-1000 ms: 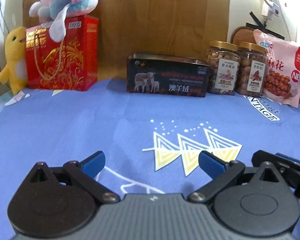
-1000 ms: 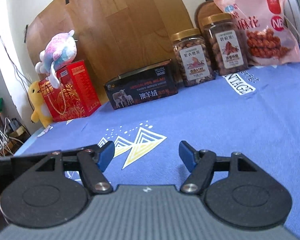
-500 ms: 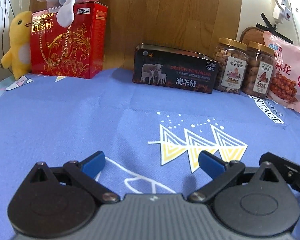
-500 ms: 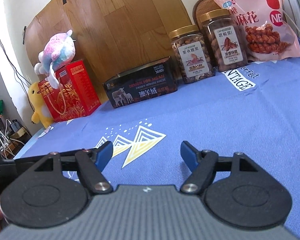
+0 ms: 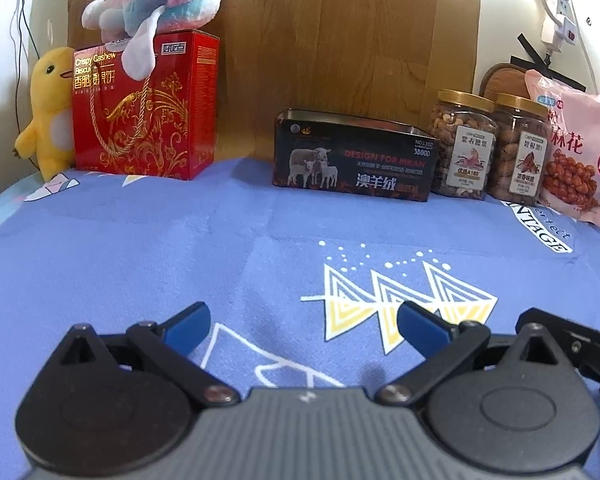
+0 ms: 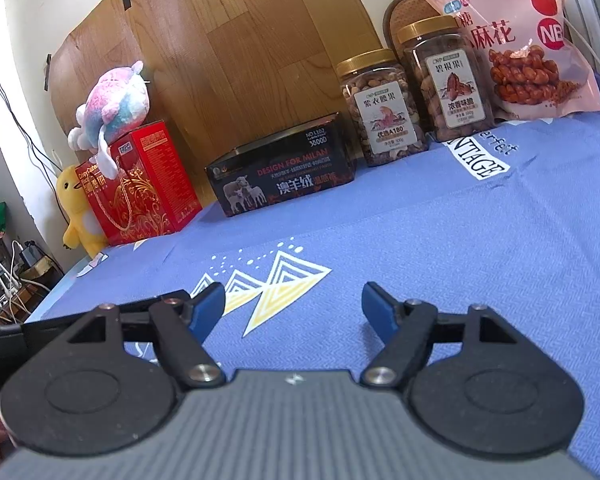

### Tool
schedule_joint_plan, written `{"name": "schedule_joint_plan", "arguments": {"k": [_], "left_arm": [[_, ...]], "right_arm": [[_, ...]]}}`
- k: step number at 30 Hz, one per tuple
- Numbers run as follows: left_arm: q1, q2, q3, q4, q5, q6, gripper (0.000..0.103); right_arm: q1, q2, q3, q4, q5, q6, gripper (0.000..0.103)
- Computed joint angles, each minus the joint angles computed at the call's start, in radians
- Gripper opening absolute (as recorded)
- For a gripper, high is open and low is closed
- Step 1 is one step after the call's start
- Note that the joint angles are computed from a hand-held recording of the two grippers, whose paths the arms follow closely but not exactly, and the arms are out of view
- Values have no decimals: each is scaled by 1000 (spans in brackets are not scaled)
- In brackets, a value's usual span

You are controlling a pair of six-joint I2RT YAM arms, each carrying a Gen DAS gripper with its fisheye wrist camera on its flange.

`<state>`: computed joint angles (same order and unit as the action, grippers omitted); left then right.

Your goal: Organize snacks

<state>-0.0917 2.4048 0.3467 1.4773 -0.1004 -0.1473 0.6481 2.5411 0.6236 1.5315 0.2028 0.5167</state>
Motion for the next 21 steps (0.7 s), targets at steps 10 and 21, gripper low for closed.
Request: {"name": "schedule_joint_plan", "arguments": {"k": [10, 21], "left_arm": [[6, 5, -5, 14, 3, 5, 103], [-47, -7, -28, 27, -147, 46, 103]], "right_arm": [[1, -3, 1, -8, -3, 11, 78], [7, -2, -1, -4, 3, 15, 78]]}}
